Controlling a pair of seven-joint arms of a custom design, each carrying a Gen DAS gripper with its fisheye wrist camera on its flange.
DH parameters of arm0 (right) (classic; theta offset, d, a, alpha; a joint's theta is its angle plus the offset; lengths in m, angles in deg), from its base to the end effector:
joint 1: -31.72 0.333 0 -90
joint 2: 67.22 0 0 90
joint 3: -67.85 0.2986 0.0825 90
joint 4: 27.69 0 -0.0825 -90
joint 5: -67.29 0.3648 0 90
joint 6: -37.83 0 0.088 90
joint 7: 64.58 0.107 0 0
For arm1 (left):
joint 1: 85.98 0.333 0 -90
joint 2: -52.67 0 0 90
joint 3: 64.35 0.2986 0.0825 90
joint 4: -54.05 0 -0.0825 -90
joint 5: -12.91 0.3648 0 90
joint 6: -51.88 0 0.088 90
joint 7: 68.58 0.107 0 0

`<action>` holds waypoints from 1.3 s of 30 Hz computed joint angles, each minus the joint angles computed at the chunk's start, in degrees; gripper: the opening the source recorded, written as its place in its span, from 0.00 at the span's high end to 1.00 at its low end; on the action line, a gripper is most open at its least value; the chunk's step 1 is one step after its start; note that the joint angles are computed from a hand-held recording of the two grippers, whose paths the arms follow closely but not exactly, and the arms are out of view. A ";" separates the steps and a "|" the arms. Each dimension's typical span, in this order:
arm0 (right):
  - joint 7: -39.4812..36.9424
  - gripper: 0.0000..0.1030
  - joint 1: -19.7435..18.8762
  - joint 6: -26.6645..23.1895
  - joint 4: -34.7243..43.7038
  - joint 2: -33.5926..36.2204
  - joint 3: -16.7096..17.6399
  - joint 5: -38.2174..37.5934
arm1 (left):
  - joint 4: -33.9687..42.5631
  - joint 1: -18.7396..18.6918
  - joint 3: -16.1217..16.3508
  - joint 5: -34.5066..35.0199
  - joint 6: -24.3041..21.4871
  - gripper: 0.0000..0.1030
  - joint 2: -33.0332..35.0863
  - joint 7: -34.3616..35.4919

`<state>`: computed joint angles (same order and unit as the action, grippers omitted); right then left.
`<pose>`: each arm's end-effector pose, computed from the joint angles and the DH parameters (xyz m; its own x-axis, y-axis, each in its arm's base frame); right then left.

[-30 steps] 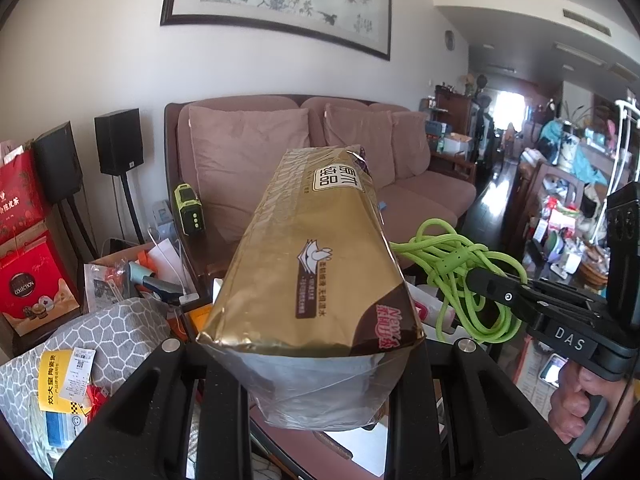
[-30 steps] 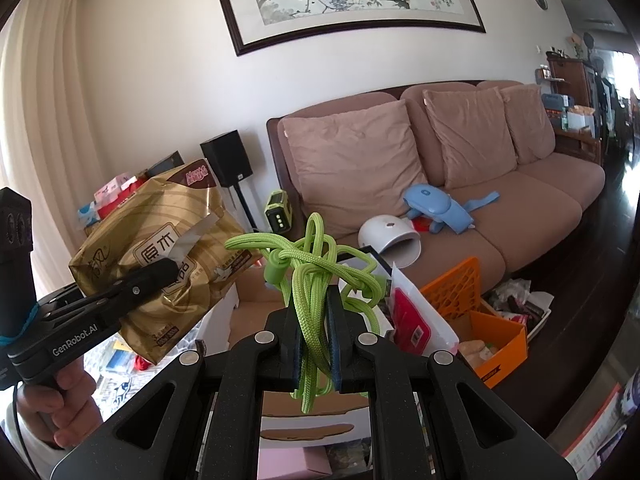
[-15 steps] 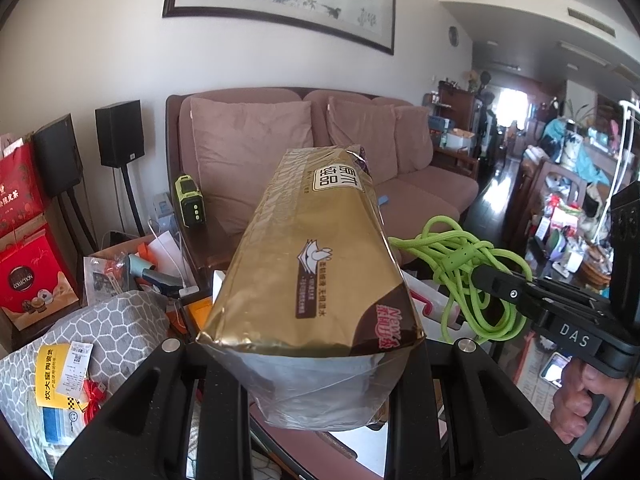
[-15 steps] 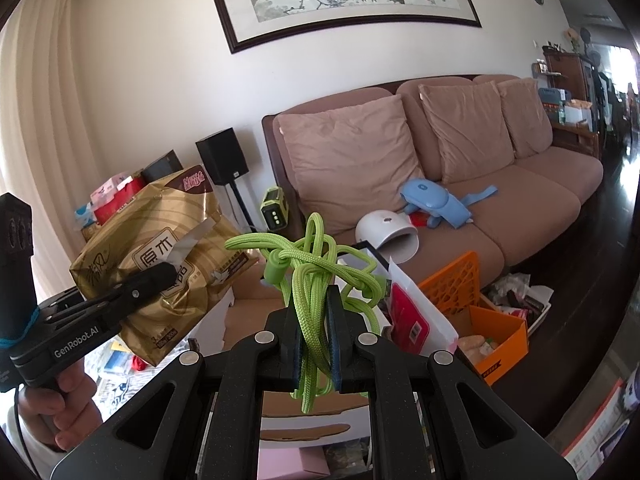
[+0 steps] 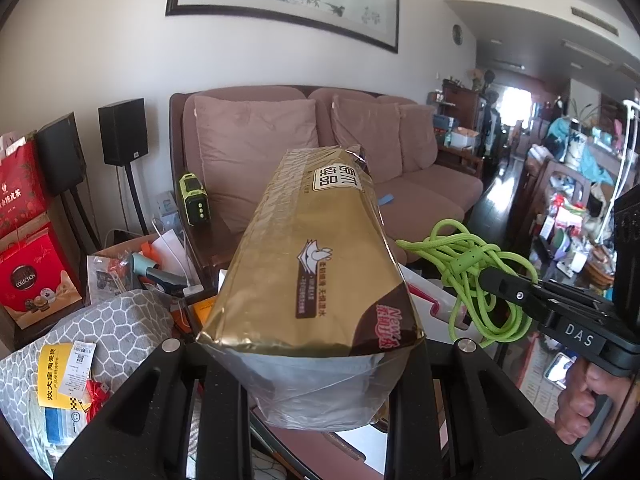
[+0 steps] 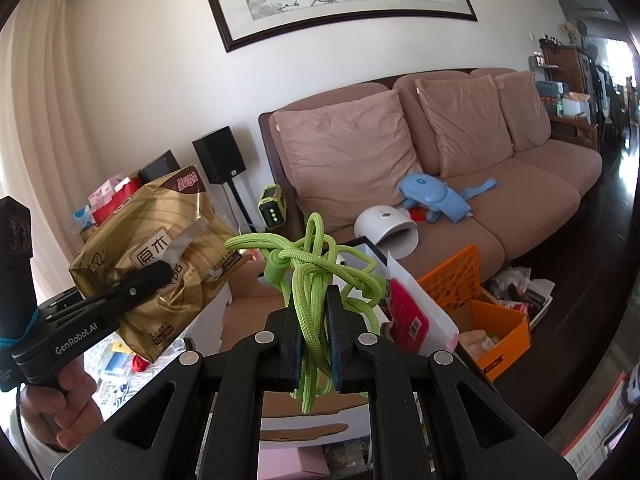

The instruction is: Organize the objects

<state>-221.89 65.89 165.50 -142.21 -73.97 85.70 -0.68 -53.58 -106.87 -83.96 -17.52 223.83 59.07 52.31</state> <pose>0.3530 0.4166 0.5520 -0.2312 -0.9254 -0.3003 -0.3885 0.3708 -0.8435 0.4968 -0.3635 0.5584 -0.6965 -0.7148 0.0628 -0.4002 0.3143 -0.8609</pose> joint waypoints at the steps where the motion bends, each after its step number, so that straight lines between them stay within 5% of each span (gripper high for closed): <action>1: 0.01 0.91 0.00 0.00 0.00 0.02 -0.02 0.01 | 0.15 -0.07 0.11 0.34 -0.19 0.76 0.07 -0.27; 27: 1.29 0.91 -1.30 1.41 -2.81 -1.77 0.24 0.79 | 0.74 -0.13 0.14 2.12 -1.40 0.76 0.81 -1.88; 39: 0.32 0.91 -1.41 3.46 -2.37 -1.01 -0.16 1.38 | 1.51 0.50 -0.85 -4.06 -2.89 0.76 0.67 4.23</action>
